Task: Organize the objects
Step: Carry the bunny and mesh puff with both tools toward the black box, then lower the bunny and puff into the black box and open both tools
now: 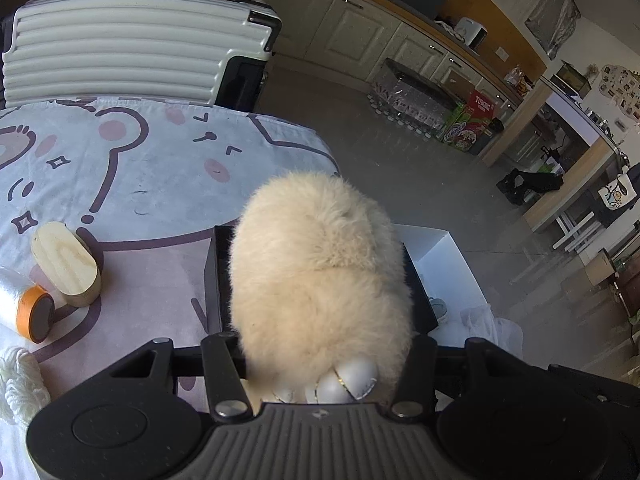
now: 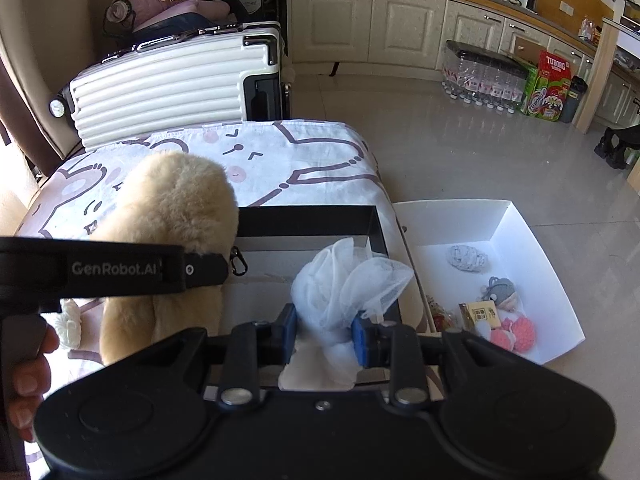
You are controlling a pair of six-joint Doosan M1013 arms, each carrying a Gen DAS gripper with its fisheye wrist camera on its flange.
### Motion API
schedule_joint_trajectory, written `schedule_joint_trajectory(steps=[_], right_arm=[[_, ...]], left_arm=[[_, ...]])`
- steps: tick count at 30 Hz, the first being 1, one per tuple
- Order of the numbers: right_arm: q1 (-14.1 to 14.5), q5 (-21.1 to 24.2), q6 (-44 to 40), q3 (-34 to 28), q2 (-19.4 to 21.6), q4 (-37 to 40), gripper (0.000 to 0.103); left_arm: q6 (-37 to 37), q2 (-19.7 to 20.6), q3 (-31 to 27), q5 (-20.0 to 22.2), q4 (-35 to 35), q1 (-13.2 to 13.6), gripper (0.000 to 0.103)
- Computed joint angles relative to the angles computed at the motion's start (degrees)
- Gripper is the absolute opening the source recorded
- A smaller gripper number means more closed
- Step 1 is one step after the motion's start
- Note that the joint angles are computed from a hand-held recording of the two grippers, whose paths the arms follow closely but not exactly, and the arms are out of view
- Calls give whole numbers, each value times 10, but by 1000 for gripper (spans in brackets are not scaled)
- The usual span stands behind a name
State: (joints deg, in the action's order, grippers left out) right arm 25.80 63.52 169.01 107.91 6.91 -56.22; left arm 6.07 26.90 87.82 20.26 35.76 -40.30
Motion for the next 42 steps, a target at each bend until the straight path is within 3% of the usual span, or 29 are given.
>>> schedule_joint_trajectory(steps=[11,20,25,28,34,40,42], right_arm=[[-11,-9,-28,2,4,9,30],[-28,-21,-30,2,8,35,30],[-33,-27,-36,-2,13,45,30],[-34,-26,-41,-3,16,49,30],[-35,-19,-33,-5,19,51,30],[-31,3,-30,-9,26,38,31],[-29,6,-23,-9,26,31,41]], left_arm=[[42,28,-20,0,-58,10,53],[70,42,-35,26,-46,8,54],[98,37,-24,-11,-68,11,74],[59,32,-21,-8,-29,8,83],[-39,17,-7,-13,53,8,83],[-15,10,-2,-7,25,11,81],[2,9,0,-8,15,11,81]])
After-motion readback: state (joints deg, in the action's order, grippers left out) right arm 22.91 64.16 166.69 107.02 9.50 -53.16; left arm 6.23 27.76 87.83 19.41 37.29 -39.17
